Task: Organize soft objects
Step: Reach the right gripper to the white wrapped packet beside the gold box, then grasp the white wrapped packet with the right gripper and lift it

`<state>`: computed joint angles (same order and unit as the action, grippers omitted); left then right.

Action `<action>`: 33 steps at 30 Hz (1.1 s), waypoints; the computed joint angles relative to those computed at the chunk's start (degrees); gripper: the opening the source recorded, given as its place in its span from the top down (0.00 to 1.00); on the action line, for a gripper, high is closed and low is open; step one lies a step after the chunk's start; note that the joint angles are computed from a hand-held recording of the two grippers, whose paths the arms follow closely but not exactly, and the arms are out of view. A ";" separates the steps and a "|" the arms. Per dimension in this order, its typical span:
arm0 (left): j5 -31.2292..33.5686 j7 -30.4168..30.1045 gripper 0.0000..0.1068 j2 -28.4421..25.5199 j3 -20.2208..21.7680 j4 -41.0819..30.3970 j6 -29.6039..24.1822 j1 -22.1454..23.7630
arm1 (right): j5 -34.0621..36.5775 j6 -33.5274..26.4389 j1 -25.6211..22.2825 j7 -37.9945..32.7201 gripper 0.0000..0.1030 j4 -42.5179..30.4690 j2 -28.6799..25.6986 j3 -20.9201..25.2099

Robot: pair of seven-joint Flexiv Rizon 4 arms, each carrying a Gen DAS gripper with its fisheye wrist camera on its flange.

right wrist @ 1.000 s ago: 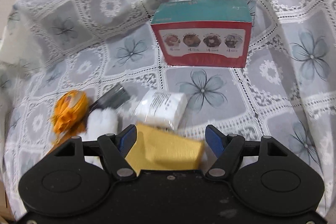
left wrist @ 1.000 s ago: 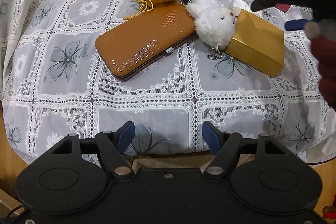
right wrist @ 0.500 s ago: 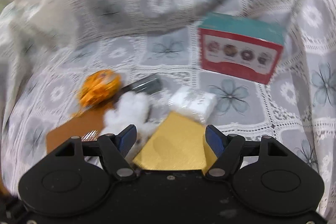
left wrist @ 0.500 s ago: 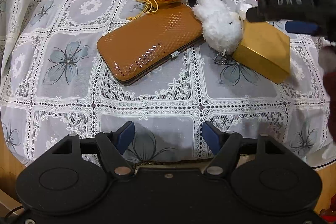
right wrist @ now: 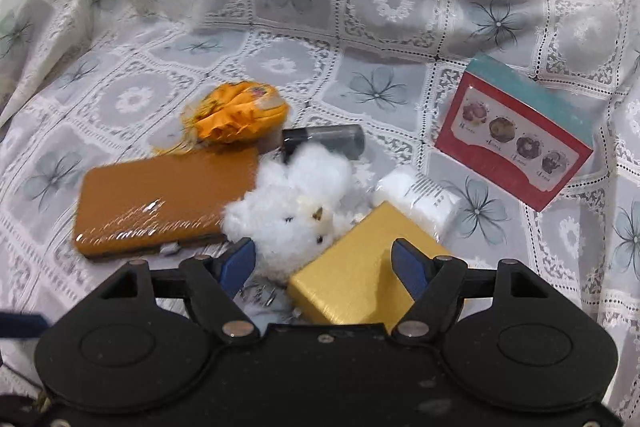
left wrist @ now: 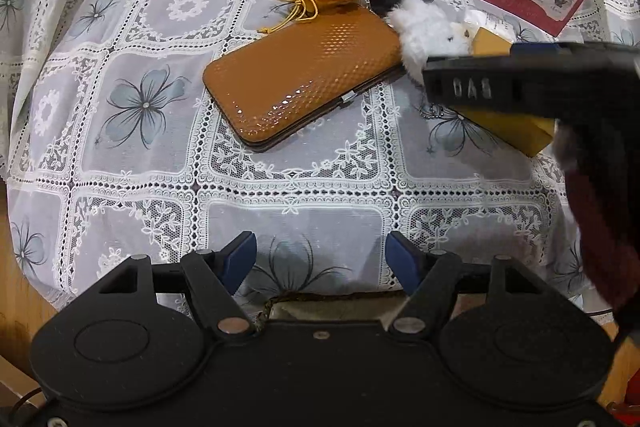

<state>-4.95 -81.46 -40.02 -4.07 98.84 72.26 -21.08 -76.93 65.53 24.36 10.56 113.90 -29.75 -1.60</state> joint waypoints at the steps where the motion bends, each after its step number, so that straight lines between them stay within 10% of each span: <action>1: -0.03 0.02 0.37 -0.05 -0.03 -0.07 -0.05 0.05 | 0.04 0.31 -0.28 0.15 0.30 -0.24 -0.18 -0.16; 15: -0.58 0.86 0.37 -0.84 -0.59 -0.91 -0.75 0.48 | 2.57 3.85 -2.51 1.13 0.30 -6.09 -5.06 -3.67; 22: -0.99 1.16 0.37 -0.76 -0.83 -0.70 -0.60 0.79 | -5.72 13.59 -5.67 15.96 0.29 -4.40 -2.98 -7.20; 28: -1.34 1.45 0.37 -0.49 -1.34 -0.02 0.13 1.07 | 14.28 0.14 -6.88 10.45 0.28 -2.41 -0.63 -2.05; 33: -1.52 1.62 0.37 0.15 -1.37 1.01 0.66 1.11 | 28.88 0.43 -7.59 5.25 0.28 -3.89 -2.53 -0.06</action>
<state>-6.48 -79.84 -39.86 -5.44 99.85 72.92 -19.97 -48.04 65.96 16.78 15.81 110.01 -32.28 -1.66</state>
